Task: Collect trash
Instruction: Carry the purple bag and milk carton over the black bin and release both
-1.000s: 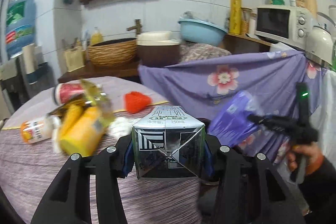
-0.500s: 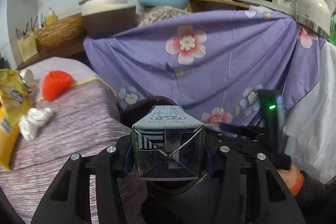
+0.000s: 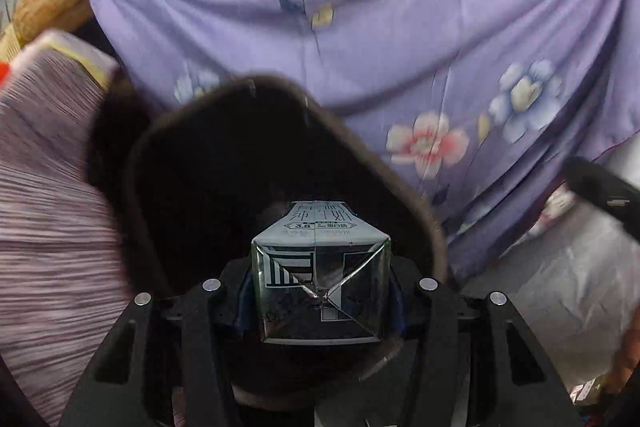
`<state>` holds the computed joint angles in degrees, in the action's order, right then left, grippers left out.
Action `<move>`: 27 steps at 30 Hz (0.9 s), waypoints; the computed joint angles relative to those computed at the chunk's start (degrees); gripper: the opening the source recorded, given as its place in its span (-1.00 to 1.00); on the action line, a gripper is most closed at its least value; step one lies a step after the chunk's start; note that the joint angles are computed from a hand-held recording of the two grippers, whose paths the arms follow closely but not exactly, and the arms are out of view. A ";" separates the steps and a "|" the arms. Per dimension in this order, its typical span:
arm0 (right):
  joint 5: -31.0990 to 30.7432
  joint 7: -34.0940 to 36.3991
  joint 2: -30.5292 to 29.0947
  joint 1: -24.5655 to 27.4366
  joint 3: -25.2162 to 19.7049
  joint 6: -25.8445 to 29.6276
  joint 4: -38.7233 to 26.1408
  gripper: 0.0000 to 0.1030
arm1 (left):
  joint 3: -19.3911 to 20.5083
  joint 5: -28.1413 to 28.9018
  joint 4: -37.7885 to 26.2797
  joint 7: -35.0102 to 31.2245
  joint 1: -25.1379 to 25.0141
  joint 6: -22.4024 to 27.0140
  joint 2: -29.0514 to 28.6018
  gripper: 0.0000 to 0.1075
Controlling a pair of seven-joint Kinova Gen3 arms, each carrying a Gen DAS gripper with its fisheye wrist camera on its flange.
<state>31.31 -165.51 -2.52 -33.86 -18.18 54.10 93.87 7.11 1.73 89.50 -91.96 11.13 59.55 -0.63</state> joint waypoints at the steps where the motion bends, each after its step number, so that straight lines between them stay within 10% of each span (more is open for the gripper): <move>1: 0.07 -0.31 -0.20 0.04 0.02 0.00 0.26 0.24 | 0.28 -0.67 -0.22 0.89 0.22 0.08 0.98 -0.05; 8: 0.70 -1.54 -0.99 0.61 -0.56 0.73 0.79 0.25 | 0.61 -3.55 1.00 3.34 1.83 -1.56 1.19 0.63; 27: 6.41 1.72 2.87 -5.28 -2.19 0.85 -8.63 0.54 | -6.89 5.42 -1.79 -6.49 -3.88 3.00 -22.20 0.82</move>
<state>37.72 -163.79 0.36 -39.13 -20.38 54.95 85.24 0.22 7.14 87.71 -98.45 7.25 62.55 -22.83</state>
